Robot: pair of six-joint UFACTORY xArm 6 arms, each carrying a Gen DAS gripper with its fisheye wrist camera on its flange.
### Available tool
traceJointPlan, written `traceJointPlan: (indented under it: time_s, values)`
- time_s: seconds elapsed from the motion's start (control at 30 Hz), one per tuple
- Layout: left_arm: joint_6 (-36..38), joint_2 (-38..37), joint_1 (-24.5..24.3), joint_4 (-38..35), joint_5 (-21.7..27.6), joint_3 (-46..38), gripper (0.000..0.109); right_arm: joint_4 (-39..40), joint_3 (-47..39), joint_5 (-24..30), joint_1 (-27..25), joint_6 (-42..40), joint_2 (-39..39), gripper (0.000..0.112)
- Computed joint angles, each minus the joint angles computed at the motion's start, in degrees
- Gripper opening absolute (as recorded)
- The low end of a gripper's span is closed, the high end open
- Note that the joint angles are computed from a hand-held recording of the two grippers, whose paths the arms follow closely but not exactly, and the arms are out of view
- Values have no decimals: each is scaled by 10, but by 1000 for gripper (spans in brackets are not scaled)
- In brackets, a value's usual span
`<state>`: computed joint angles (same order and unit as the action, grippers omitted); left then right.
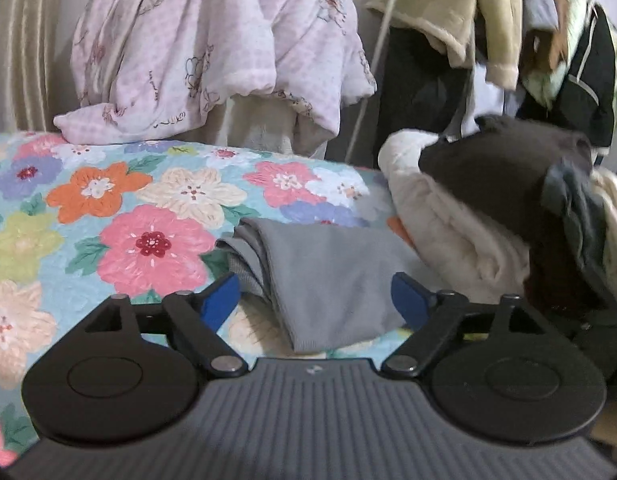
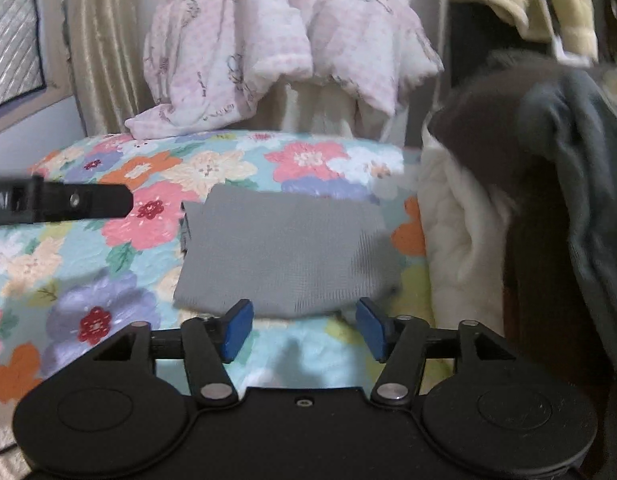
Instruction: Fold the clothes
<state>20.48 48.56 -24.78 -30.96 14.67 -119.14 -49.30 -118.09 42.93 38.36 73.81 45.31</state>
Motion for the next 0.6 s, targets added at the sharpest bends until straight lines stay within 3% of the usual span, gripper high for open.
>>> traceJointPlan:
  time_s: [0.2, 0.33, 0.5, 0.6]
  values:
    - [-67, -24, -5, 91, 17, 17, 90, -33, 24, 31, 14, 27, -27, 70]
    - [-102, -45, -11, 168, 10, 41, 91, -39, 29, 40, 21, 13, -47, 83]
    - [-78, -64, -16, 150, 3, 64, 92, -26, 7, 76, 32, -28, -47, 85]
    - [-84, -76, -16, 140, -26, 87, 102, -32, 7, 76, 36, -26, -49, 85]
